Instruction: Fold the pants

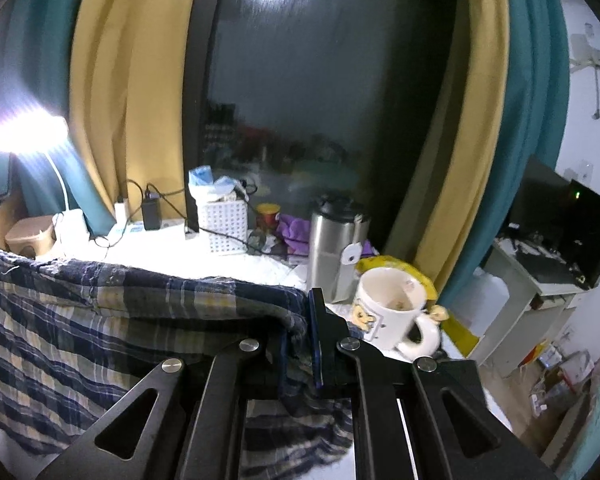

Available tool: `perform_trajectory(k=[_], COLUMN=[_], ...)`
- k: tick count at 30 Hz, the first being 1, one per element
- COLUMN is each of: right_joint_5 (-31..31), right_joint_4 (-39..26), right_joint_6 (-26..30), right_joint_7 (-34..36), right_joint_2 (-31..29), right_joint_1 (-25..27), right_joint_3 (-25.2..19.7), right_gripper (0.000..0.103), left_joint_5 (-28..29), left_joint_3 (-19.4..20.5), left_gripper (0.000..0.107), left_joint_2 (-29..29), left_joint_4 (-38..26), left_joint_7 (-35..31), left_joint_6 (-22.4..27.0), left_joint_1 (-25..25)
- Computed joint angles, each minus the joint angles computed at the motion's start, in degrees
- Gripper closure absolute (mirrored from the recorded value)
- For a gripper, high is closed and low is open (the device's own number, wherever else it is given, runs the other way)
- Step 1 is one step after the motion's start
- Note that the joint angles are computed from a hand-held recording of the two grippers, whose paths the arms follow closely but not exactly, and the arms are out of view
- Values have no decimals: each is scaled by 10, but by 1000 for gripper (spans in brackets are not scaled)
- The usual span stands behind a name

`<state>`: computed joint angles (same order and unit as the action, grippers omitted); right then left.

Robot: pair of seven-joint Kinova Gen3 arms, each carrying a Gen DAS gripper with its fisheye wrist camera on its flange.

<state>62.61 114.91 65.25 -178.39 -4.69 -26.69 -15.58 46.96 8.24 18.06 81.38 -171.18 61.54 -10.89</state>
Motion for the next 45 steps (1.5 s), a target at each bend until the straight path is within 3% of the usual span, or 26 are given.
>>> perform_trajectory(k=[7,16,24,28,30,32,33,36,40,45], right_joint_5=[-16,-88,-163,-168,-150,-132,-117,-97,-90,-96], right_joint_4=[-18,-57,-96,-105,-97,-92,-85,-75,-61,-38], right_joint_6=[-98,-204,-226,-221,-234,-226,-227,-211,-188,-167], right_joint_7=[42,126,202,213,198,181,167,149,122,96], right_joint_2=[56,146,204,212,206,196,189,167,144,121], right_joint_1=[41,86,89,86,70,60,55,48,41,27], right_joint_3=[55,125,167,174,190,192,192,178,152,119], right_gripper=[94,94,94,90,73,10,5,5,5,5], left_joint_5=[-62,-185,-265,-287,-285,-280,-276,-244,-175,-151], left_joint_3=[7,17,9,-2,1,9,14,40,66,62], left_gripper=[103,103,97,93,91,87,86,82,78,72], left_joint_2=[76,241,306,288,267,241,229,185,146,113], left_joint_4=[-71,-288,-376,-342,-311,-272,-253,-185,-109,-30], left_joint_7=[83,259,354,396,409,405,400,357,276,173], left_joint_6=[-42,26,63,9,-20,-45,-52,-47,12,39], left_joint_1=[32,90,119,116,101,85,76,36,-18,-17])
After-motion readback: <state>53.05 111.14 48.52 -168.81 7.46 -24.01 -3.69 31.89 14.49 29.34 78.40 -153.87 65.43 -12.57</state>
